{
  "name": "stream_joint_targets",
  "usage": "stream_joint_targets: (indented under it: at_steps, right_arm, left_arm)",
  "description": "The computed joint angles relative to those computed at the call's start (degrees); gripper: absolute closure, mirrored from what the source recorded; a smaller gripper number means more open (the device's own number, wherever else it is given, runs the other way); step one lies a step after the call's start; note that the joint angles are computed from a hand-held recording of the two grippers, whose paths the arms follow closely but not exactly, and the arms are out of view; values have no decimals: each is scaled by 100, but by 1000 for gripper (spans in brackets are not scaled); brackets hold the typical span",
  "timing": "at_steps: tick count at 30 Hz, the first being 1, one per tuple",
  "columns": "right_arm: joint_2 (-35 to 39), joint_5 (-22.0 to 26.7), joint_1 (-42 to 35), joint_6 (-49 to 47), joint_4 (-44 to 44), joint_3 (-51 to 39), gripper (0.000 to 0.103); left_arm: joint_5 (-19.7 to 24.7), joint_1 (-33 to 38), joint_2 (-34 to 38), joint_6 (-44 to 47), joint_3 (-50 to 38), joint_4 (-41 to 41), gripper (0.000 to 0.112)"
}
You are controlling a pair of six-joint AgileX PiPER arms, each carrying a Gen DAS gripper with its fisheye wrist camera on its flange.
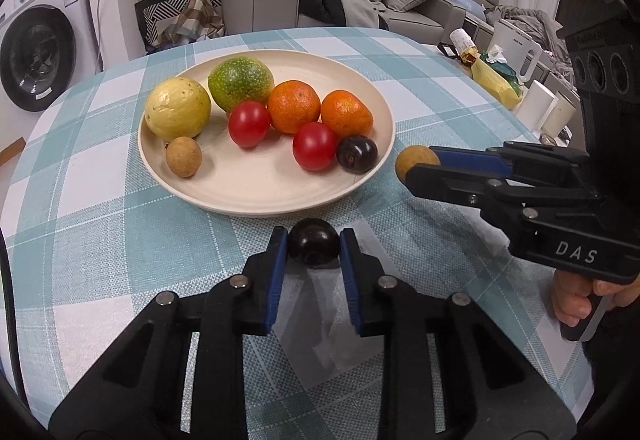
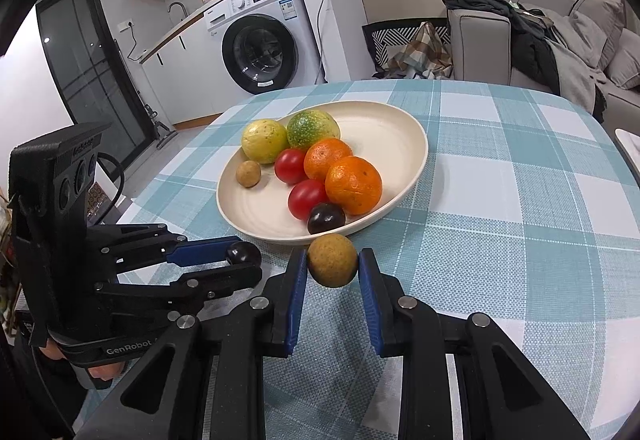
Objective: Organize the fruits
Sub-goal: 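Carry the brown fruit and black plum over the plate with both tools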
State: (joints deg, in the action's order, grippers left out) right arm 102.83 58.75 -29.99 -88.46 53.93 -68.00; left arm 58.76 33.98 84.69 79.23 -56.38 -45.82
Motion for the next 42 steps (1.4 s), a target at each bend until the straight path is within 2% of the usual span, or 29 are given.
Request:
stream_joint_targets:
  at_steps: [7,13,17,23,32,42]
  right_arm:
    - [38,-40,-15,44,-5,-45,76]
    - [-19,-71,-48,-66,127,21,76]
    - [-91,-163,-68,-207,238,111,76]
    - [-152,-194,-90,-327,409,195,76]
    - [-223,-148,-125,-729,1104,355,76]
    - [-252,-90,130,-789,1281,419,76]
  left_arm:
    - [216,230,-78,296,48,-190,89]
    - [660,604,-214,641,28,-556,89]
    - [760,818,-322,721,13,-764,89]
    - [712,1042,-289,645,-102,-1020,89]
    - [257,1075,-64,456,-242,-1436,89]
    - [-91,918,-93,575,-120,-1713,89]
